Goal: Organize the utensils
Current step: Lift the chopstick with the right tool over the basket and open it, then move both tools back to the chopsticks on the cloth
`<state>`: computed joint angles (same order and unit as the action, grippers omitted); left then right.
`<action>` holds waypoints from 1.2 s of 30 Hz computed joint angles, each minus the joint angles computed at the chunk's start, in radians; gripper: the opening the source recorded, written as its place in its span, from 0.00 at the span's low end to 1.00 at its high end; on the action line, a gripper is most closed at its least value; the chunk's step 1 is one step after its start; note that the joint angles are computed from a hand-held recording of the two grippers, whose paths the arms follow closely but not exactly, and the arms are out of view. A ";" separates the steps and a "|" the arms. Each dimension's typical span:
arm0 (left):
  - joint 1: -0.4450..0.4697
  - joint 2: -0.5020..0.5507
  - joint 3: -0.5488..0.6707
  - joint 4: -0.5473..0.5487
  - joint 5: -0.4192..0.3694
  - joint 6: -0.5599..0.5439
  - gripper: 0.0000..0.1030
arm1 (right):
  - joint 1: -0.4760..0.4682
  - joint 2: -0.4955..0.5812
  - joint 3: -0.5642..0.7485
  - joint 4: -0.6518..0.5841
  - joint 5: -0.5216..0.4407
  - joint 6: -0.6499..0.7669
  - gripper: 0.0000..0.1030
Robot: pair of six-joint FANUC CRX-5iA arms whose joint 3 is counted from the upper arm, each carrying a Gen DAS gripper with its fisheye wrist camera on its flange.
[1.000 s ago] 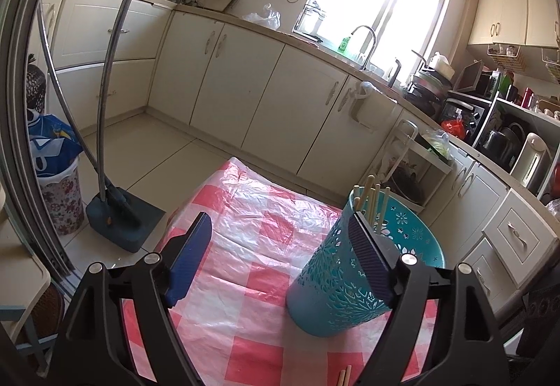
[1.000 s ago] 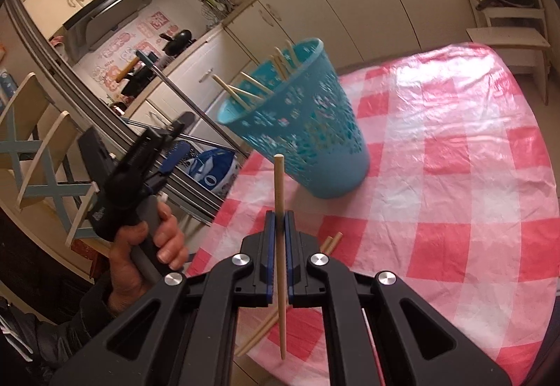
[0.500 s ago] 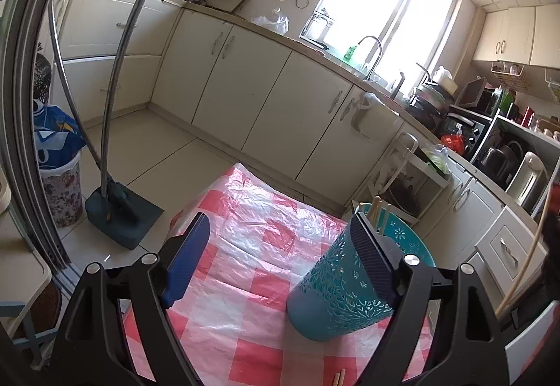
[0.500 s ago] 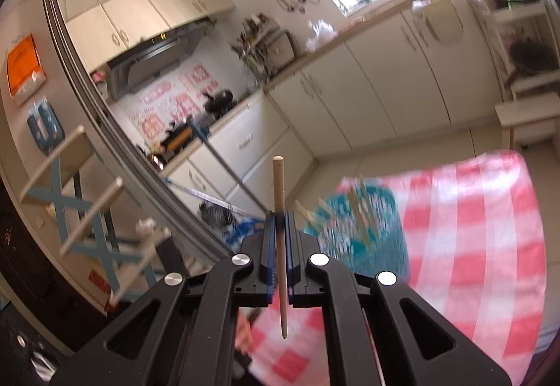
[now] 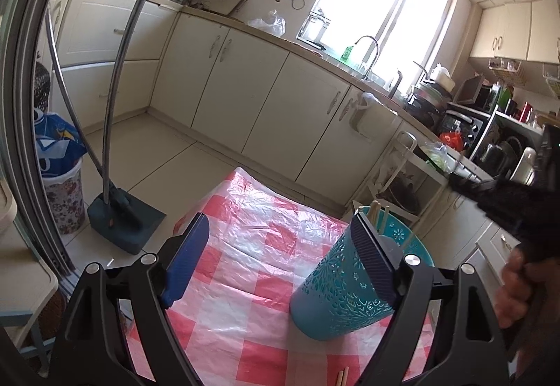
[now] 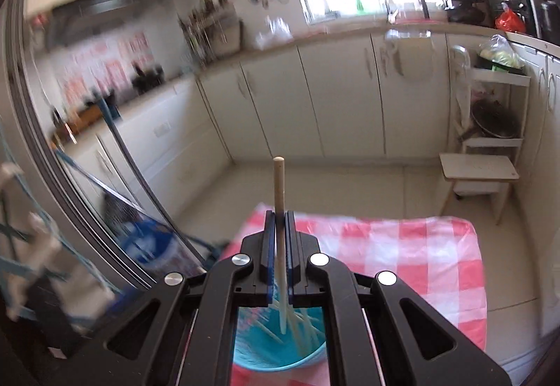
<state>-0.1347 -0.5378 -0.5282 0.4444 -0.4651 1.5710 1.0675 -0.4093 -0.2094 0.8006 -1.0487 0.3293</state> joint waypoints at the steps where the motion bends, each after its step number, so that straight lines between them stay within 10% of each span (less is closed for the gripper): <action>1: -0.004 0.002 0.006 -0.014 -0.004 0.005 0.78 | -0.005 0.023 0.001 -0.014 -0.015 0.014 0.06; 9: -0.030 0.027 0.041 -0.055 -0.058 -0.020 0.79 | 0.027 0.006 -0.065 0.020 -0.061 -0.092 0.07; 15: -0.056 0.036 0.073 -0.123 -0.088 -0.003 0.82 | 0.238 -0.143 -0.203 0.146 -0.204 -0.326 0.14; 21: -0.071 0.059 0.102 -0.168 -0.154 -0.003 0.84 | 0.443 -0.208 -0.330 0.023 -0.349 -0.510 0.21; 36: -0.129 0.136 0.174 -0.277 -0.282 -0.009 0.86 | 0.389 -0.107 -0.312 -0.176 -0.267 -0.370 0.21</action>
<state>-0.2635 -0.4023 -0.3541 0.1671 -0.7474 1.5617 1.4563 -0.5166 -0.5214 0.6247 -1.3159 -0.0405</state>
